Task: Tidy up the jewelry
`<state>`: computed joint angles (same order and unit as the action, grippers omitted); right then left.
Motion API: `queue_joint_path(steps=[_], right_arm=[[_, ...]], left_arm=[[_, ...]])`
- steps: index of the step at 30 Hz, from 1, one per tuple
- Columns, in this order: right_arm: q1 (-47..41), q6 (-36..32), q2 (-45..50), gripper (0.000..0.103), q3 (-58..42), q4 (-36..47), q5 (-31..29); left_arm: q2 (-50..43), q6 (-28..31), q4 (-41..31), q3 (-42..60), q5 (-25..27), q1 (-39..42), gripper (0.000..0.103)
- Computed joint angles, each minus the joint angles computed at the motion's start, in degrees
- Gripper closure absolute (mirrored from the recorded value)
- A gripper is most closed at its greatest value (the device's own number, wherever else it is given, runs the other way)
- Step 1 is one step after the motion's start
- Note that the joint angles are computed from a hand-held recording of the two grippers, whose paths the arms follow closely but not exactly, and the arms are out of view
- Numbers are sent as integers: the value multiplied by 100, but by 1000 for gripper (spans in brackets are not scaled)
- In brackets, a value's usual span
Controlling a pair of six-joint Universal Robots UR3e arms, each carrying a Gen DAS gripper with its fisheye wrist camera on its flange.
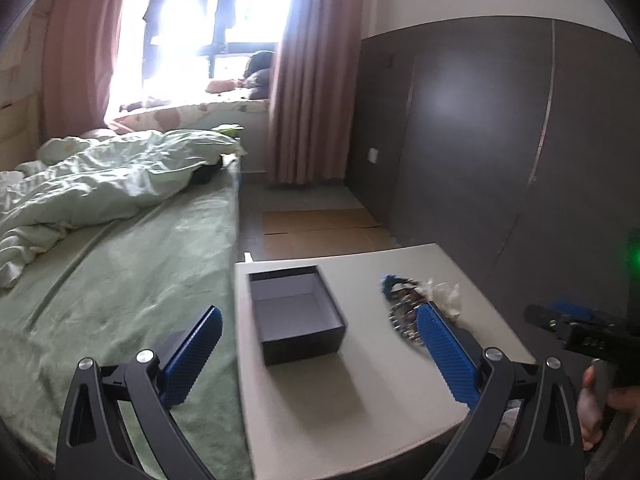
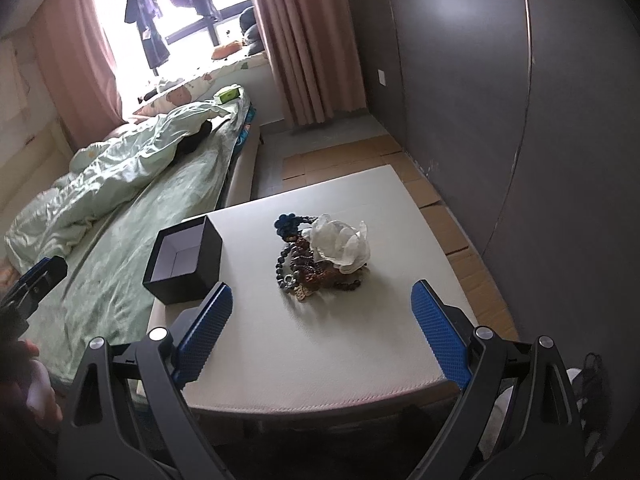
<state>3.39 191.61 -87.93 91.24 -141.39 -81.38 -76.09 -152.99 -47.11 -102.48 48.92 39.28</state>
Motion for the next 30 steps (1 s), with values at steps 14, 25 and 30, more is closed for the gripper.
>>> queue_joint_path(steps=[14, 25, 30], right_arm=[[-935, 395, 517, 13, -270, 30, 1162], [-1159, 502, 1223, 23, -1013, 322, 1492], [-1347, 471, 1289, 29, -994, 406, 1696]], left_arm=[[-2130, -581, -252, 2441, 703, -1546, 26], [-3682, -745, -1148, 4305, 989, -2404, 42], [-4340, -726, -1513, 4884, 1148, -2767, 55]])
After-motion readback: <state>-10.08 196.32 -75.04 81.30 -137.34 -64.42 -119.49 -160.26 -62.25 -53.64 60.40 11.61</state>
